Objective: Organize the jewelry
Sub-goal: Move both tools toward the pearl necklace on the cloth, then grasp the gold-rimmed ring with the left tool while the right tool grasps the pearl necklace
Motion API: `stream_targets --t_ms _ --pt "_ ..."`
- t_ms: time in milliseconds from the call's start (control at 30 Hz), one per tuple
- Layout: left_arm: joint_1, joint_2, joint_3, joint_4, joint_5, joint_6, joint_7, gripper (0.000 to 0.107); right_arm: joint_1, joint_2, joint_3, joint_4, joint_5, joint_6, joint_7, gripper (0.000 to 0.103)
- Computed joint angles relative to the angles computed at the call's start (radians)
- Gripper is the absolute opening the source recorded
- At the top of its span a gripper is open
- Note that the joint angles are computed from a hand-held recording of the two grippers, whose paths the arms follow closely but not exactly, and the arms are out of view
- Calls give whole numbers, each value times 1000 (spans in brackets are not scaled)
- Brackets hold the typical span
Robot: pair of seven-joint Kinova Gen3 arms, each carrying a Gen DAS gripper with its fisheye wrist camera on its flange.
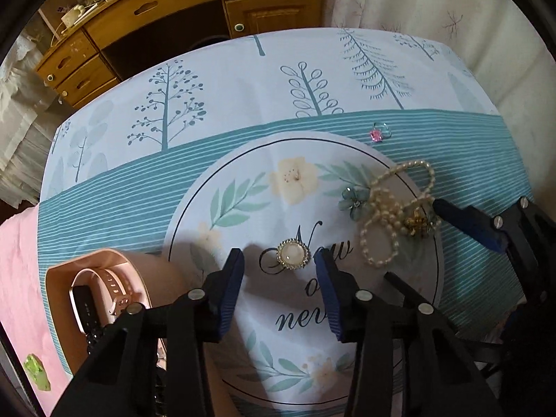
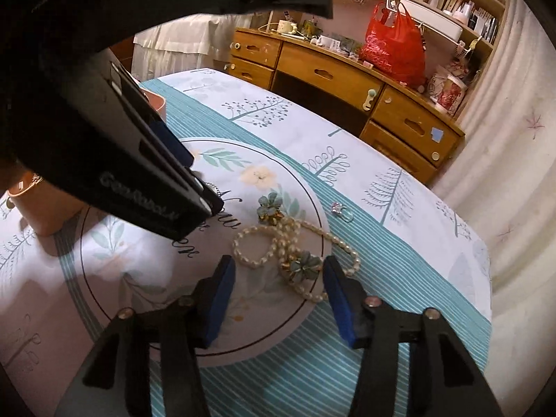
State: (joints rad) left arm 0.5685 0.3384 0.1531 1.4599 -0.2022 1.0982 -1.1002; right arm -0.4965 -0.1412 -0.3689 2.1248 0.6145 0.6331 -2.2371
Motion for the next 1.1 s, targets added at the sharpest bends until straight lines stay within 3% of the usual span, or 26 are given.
stream_targets --t_ms 200,333,700,1100 --pt "-17 -6 6 12 35 -32 -14 17 15 2 12 -4 -20 -4 13 34" --pt "-18 -19 6 37 40 -68 -16 17 17 10 -3 -8 17 20 -35 25" --pt "-65 -30 9 41 93 -72 -71 17 -34 17 -17 -15 81 81 -131 25" --pt "-121 -127 22 70 140 -58 -166 17 -131 19 -78 -110 62 275 -277 25"
